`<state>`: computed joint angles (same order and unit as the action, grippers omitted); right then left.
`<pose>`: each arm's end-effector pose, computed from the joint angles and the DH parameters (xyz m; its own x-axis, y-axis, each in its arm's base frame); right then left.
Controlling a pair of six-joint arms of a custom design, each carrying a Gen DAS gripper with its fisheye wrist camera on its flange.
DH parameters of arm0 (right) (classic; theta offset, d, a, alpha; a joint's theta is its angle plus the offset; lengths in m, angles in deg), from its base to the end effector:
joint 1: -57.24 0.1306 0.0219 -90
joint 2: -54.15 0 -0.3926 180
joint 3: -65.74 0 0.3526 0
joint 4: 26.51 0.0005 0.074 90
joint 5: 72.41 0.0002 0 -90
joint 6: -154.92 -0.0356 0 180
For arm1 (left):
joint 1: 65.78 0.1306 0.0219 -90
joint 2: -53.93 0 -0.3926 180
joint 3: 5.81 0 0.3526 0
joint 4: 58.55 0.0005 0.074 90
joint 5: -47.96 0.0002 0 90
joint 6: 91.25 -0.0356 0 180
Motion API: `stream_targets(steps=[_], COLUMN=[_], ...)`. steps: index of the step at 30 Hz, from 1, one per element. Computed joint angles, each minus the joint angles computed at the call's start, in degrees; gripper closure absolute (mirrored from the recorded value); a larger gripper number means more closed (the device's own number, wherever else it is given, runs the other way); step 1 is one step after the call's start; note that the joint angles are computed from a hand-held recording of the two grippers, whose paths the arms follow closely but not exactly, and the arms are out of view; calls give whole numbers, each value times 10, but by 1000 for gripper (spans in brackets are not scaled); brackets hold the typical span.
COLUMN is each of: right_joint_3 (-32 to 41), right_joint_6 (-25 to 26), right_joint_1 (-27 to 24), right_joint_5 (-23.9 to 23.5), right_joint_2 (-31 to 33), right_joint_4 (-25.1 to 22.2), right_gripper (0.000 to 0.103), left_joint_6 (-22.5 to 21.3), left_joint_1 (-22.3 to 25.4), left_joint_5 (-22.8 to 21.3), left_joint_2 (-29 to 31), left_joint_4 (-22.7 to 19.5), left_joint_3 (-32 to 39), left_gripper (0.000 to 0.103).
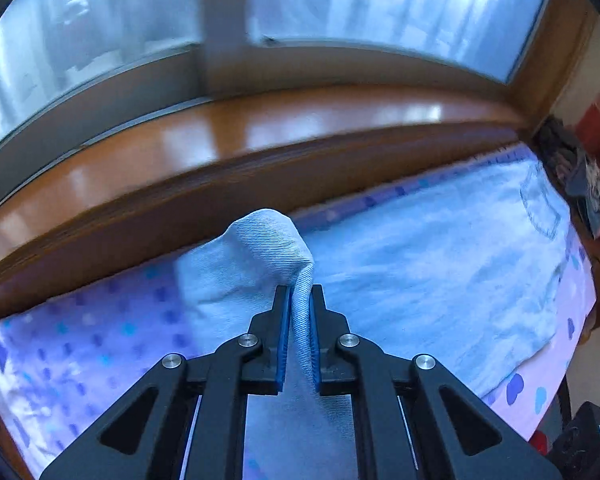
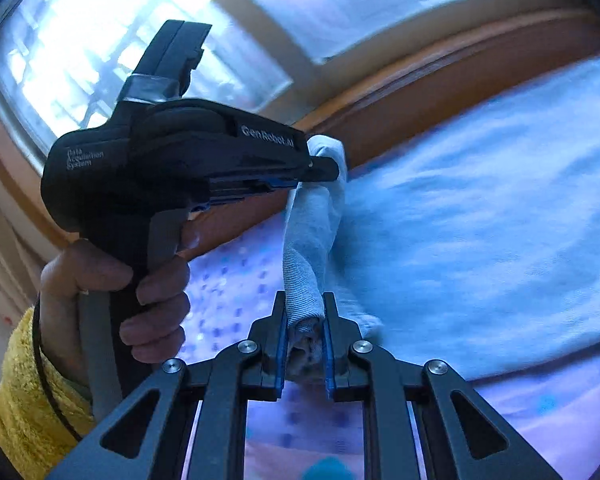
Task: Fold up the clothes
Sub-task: 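Fold the lifted edge over the jeans and release both grippers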
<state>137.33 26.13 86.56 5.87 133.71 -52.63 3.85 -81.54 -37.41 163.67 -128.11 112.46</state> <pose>0.3367 0.1968 0.4066 -0.7732 0.2693 -0.5742 -0.1819 0.7732 0.6076 0.5342 -0.1543 0.4565 -0.8661 0.1524 -0.4762 0.2323 0.9660 -0.1134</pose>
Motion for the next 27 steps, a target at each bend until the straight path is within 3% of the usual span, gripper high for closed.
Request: stream_targets(steps=[6,10,14,17,22,27], right_joint_3=[-8,-14,-3,6,48,52], right_joint_6=[1,11,42,79,155,166], right_joint_1=[-39,-48,-24,3,2,5], right_joint_5=[0,-21,50,102,113,137], right_joint_2=[18,10,-12,-17,47,62], right_joint_4=[-56,-59,-96,-91,-101,-129], right_gripper=[83,77,71,70,67,62], left_joint_6=[-5,-13,-24,-45,-57,-69], left_joint_1=[-25,-25,-11,-1,-7,-3], left_joint_5=[-4,5,27,52,56,80], left_joint_2=[46,37,8,17,76,80], left_joint_4=[-7,-13,-18,-21,-38,-16], left_joint_3=[16,18,17,33,72,53], left_gripper=[85,84,83,82,82,82])
